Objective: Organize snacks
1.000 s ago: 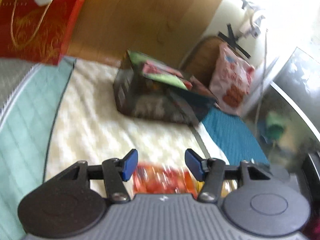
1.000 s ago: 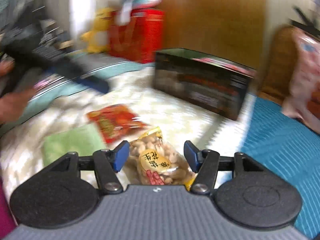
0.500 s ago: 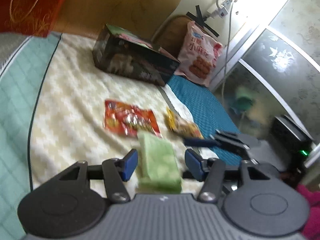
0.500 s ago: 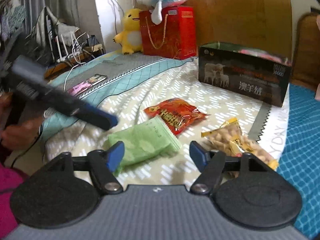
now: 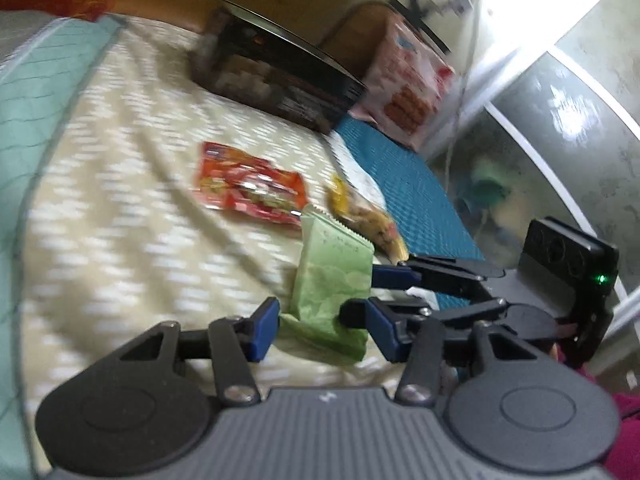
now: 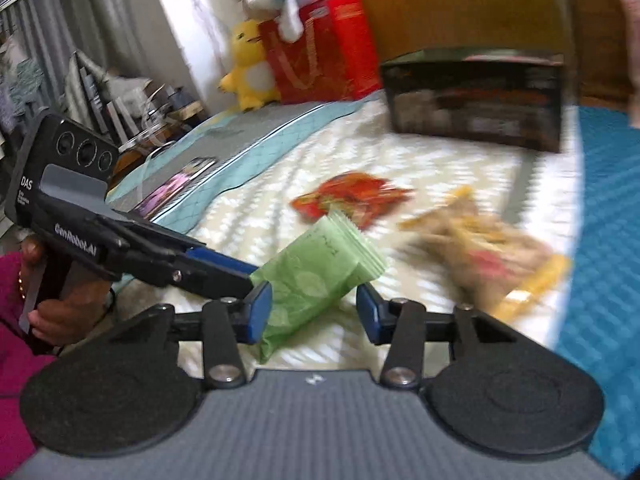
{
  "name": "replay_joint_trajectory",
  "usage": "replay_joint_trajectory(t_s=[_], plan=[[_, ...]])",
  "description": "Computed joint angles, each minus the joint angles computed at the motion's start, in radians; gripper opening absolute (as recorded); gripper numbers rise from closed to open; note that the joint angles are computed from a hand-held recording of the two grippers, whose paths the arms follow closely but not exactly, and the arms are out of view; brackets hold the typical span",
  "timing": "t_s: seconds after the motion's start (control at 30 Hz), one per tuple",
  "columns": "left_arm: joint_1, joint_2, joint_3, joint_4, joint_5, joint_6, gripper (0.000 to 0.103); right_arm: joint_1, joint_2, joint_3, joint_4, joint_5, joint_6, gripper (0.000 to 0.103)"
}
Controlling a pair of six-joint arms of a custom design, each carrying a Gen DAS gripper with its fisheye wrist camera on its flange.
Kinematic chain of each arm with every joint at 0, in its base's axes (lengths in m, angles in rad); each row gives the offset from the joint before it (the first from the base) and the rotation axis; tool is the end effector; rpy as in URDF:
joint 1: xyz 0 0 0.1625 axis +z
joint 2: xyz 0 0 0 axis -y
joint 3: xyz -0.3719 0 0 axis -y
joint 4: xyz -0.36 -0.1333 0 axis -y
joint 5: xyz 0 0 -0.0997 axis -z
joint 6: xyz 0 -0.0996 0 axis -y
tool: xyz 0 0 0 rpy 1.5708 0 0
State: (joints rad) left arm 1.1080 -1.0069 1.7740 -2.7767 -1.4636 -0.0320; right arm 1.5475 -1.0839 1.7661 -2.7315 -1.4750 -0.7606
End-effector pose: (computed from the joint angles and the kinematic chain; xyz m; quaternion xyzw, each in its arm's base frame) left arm -0.1347 -0.5925 0.1797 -0.1969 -0.9546 0.2235 0.0025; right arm 0.1291 -0.5908 0.2221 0.3603 -0.9011 0.2365 0.0474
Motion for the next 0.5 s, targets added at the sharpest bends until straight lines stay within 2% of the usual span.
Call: replay_joint_trajectory(t_s=[0.13, 0.2, 0.23, 0.37, 0.5], plan=[[-0.038, 0.037, -0.065, 0.065, 0.050, 0.095, 0.053, -0.022, -0.047, 0.054, -0.164, -0.017, 0.016, 0.063], [-0.051, 0.044, -0.077, 0.022, 0.073, 0.122, 0.061, -0.028, -0.052, 0.064, -0.226, -0.043, 0.018, 0.063], [-0.052, 0.051, -0.097, 0.015, 0.076, 0.123, 0.061, -0.030, -0.048, 0.063, -0.246, -0.055, 0.017, 0.063], [-0.053, 0.128, -0.228, 0.059, 0.040, 0.143, 0.061, -0.025, -0.013, 0.045, -0.270, -0.091, -0.001, 0.063], [-0.050, 0.251, -0.388, 0.184, 0.038, 0.135, 0.061, -0.008, 0.044, 0.012, -0.277, -0.150, -0.055, 0.062]])
